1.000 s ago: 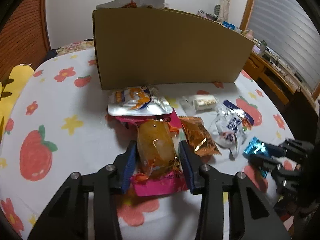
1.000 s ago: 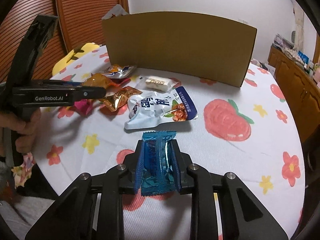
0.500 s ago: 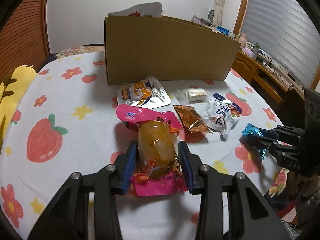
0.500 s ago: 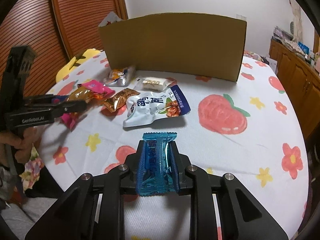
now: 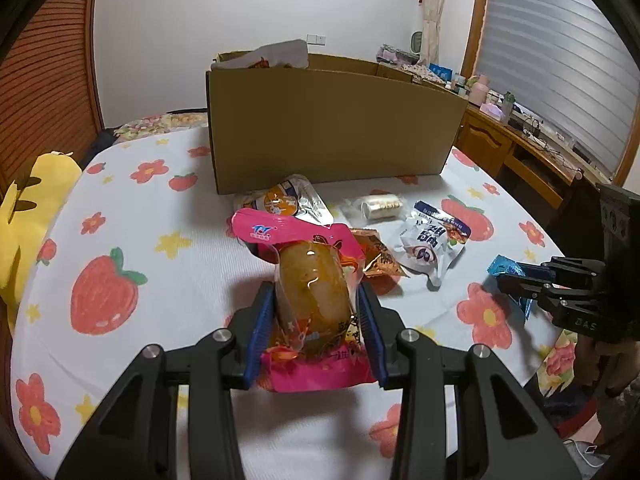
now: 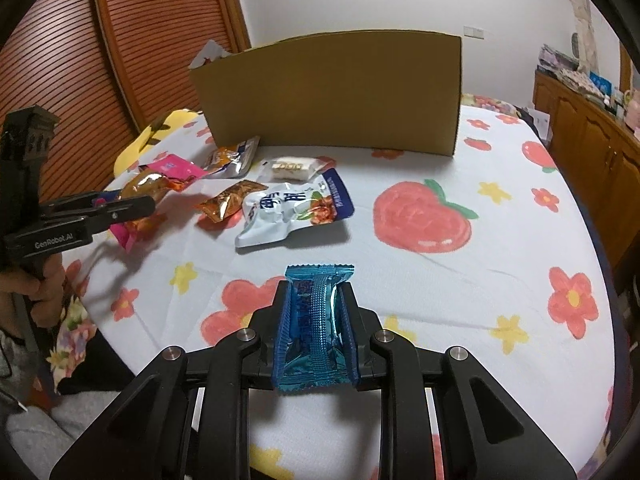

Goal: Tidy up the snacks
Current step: 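Lift both candies and carry them over the box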

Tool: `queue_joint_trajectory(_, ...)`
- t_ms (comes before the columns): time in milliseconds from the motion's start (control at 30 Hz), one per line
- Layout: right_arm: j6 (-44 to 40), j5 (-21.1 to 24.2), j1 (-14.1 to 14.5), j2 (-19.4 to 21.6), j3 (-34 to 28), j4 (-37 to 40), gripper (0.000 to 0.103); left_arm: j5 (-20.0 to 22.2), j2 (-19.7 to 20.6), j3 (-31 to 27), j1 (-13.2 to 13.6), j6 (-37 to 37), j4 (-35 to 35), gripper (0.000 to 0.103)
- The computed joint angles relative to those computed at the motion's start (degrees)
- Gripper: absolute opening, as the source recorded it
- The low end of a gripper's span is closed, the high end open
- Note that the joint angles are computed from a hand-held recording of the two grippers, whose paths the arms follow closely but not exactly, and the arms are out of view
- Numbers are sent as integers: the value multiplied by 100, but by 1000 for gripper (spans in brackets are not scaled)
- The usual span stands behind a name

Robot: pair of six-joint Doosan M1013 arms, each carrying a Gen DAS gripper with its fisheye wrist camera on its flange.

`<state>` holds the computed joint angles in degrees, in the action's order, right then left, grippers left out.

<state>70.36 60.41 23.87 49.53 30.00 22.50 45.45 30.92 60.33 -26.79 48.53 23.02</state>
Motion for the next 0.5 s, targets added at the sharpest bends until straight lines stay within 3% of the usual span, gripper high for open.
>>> queue_joint_trajectory(500,-30,-186,-47,-65,-3,138,21,-85,-63,-56,-49,-231,421,40)
